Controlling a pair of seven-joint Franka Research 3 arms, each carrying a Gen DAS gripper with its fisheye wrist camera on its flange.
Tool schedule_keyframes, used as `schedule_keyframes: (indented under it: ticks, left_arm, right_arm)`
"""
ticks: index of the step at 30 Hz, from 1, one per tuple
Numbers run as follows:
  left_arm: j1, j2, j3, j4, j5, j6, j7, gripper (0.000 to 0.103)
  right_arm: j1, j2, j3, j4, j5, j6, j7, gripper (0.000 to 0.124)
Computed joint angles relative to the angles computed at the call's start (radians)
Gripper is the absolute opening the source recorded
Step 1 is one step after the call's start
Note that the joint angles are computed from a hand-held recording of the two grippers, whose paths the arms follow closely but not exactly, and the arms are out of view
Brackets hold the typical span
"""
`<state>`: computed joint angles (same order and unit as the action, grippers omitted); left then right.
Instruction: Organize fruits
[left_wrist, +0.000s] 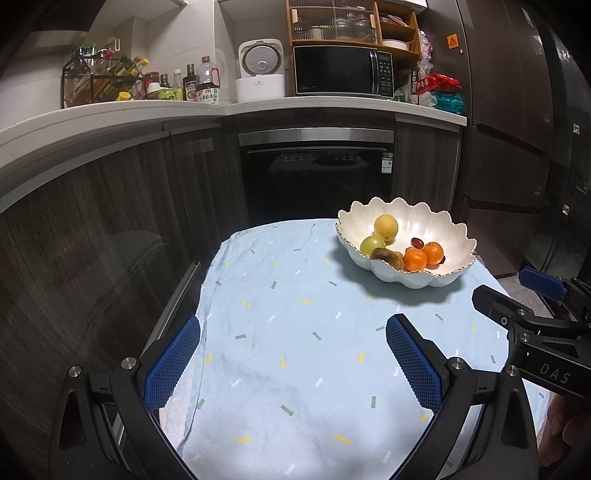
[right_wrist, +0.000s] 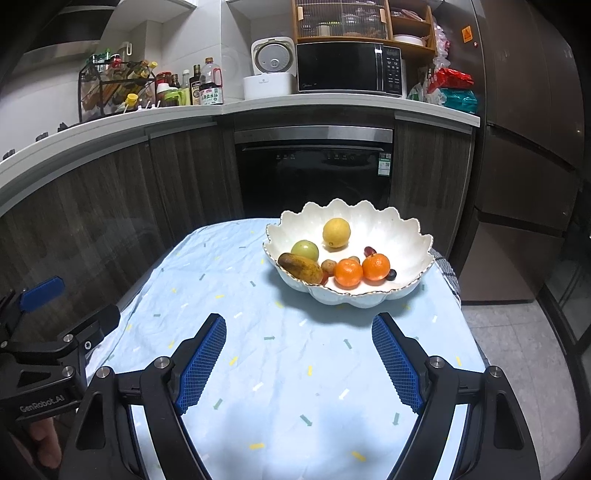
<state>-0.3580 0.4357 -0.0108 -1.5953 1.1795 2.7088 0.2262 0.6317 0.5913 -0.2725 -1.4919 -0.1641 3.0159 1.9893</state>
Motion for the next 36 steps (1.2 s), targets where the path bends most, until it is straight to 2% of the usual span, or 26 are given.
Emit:
schedule_keyframes:
  ticks: [17, 22, 36]
  left_arm:
    - [-0.002, 0.001, 0.002, 0.003, 0.006, -0.010, -0.009, 0.103]
    - [-0.005, 0.002, 0.004, 0.006, 0.005, -0.028, -0.024, 0.103]
    - [0.000, -0.006, -0.004, -0.003, 0.021, -0.040, -0.041, 0.103]
  right_arm:
    - [0.003, -0.005, -0.010, -0.007, -0.003, -0.001, 0.014, 0.082]
    - [0.020, -0.006, -0.033, -0.010, -0.013, -0.001, 0.044, 0.082]
    - [0.017, 0.000, -0.031, -0.004, -0.029, -0.004, 0.065, 0.082]
